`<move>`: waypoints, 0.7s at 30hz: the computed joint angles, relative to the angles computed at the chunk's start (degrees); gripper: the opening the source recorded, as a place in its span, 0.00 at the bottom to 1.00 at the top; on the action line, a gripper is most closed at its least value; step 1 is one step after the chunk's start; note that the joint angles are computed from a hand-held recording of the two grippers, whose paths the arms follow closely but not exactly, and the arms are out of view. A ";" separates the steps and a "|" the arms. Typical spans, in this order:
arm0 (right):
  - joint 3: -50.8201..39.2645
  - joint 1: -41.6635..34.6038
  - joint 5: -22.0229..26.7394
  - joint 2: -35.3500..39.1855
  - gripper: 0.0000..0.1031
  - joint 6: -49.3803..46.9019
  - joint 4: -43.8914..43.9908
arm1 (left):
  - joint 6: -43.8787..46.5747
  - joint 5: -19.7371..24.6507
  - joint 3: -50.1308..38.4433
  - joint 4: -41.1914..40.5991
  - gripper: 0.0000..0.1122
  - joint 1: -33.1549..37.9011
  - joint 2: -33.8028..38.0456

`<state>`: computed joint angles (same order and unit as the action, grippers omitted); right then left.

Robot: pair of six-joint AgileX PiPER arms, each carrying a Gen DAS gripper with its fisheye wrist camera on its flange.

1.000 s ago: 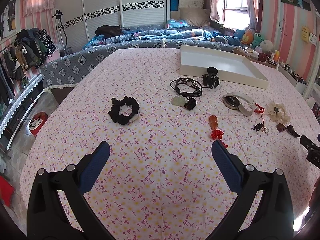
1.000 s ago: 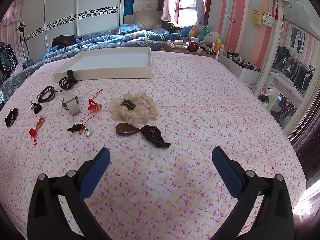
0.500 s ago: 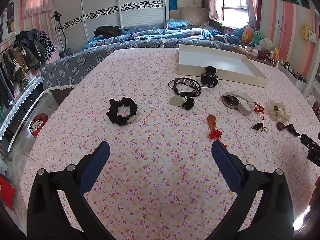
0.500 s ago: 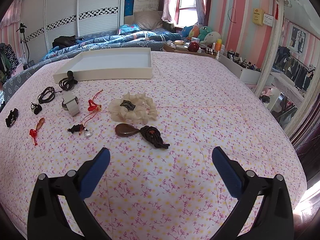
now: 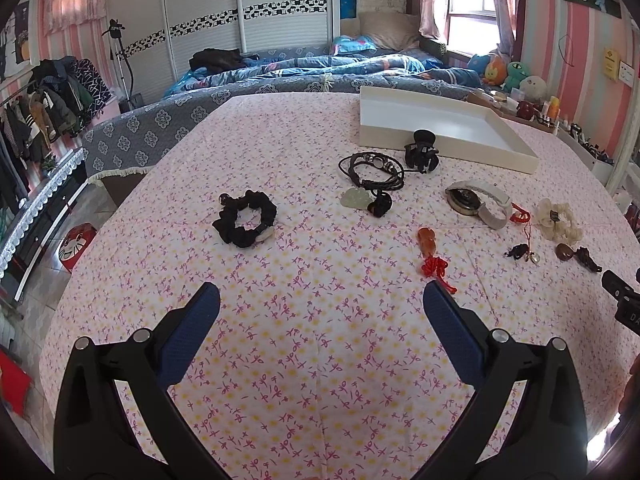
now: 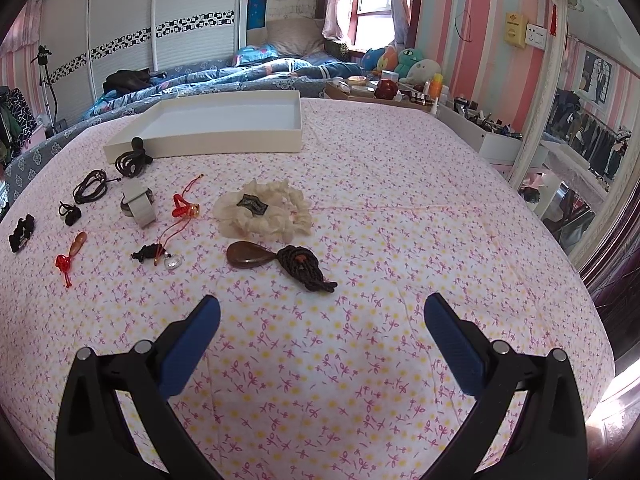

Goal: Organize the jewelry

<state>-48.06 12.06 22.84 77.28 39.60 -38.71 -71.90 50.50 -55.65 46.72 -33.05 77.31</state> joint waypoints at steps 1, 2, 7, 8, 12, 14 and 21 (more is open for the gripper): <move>0.08 -0.04 -0.08 -0.04 0.99 0.09 0.00 | -0.01 -0.05 0.05 -0.02 0.89 0.09 0.00; 0.08 -0.18 -0.15 -0.04 0.99 -0.16 0.23 | 0.01 -0.13 0.10 -0.08 0.89 0.20 0.00; 0.21 -0.03 0.15 -0.09 0.99 0.04 -0.25 | 0.27 -0.21 0.29 -0.25 0.89 0.41 -0.13; 0.18 -0.07 0.16 -0.03 0.99 -0.05 -0.11 | 0.21 -0.18 0.31 -0.22 0.89 0.36 -0.16; 0.12 -0.13 0.22 0.01 0.99 -0.21 0.04 | 0.28 -0.21 0.30 -0.29 0.89 0.42 -0.19; 0.11 -0.21 0.08 0.05 0.99 -0.36 0.13 | 0.17 -0.04 0.25 -0.16 0.89 0.33 -0.14; 0.00 -0.29 0.30 0.23 0.99 -0.36 0.20 | 0.50 -0.16 0.26 -0.48 0.89 0.50 -0.25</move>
<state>-48.07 11.78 23.14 77.51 39.24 -38.51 -71.40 50.34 -55.39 46.23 -32.55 77.07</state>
